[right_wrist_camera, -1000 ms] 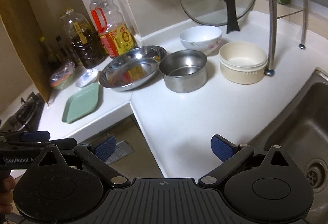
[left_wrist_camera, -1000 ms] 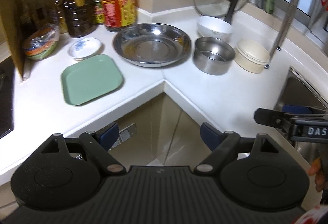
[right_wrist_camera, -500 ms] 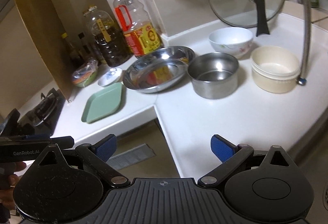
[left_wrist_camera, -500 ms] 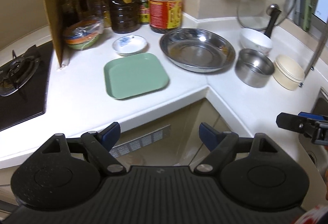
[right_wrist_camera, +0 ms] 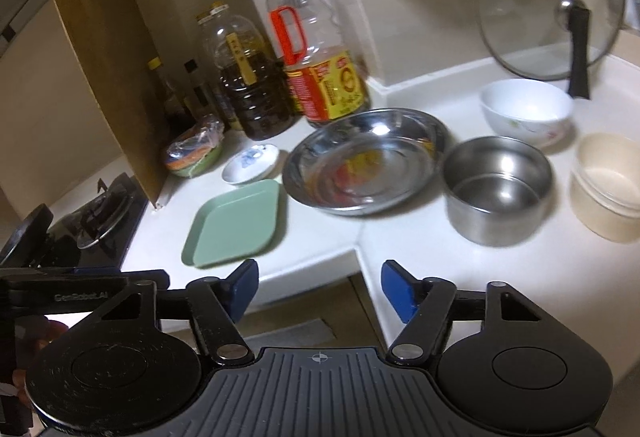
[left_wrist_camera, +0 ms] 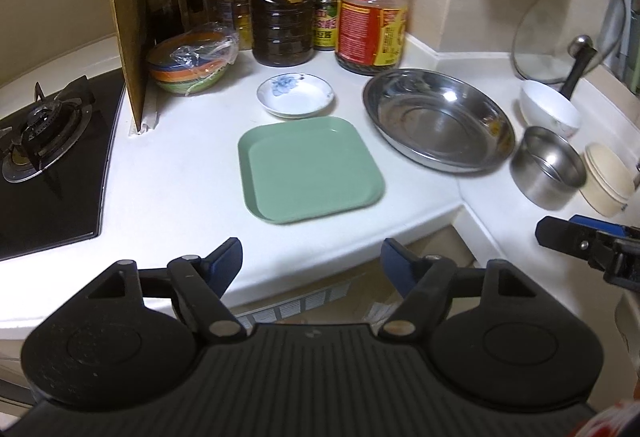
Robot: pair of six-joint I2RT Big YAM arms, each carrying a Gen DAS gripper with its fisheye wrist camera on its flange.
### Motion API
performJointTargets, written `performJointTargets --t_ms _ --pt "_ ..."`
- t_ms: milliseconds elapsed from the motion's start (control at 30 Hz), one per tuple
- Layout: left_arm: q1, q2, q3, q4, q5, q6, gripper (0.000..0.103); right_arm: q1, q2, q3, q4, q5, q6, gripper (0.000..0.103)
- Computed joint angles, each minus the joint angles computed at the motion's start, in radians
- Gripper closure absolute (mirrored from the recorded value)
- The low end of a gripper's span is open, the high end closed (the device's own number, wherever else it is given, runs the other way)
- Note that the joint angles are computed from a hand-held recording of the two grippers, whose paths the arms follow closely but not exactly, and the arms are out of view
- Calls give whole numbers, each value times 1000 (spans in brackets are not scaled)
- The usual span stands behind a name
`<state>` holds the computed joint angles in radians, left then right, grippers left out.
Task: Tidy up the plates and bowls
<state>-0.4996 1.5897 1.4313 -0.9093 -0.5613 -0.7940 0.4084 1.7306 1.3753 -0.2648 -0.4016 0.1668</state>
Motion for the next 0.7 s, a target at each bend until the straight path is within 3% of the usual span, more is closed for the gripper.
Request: performJointTargets --t_ms 433,700 --pt "149 33 -23 110 100 89 37 84 230 291 -97 18 -20 55" --pt "219 67 -32 164 157 111 53 121 351 449 -155 66 -52 65"
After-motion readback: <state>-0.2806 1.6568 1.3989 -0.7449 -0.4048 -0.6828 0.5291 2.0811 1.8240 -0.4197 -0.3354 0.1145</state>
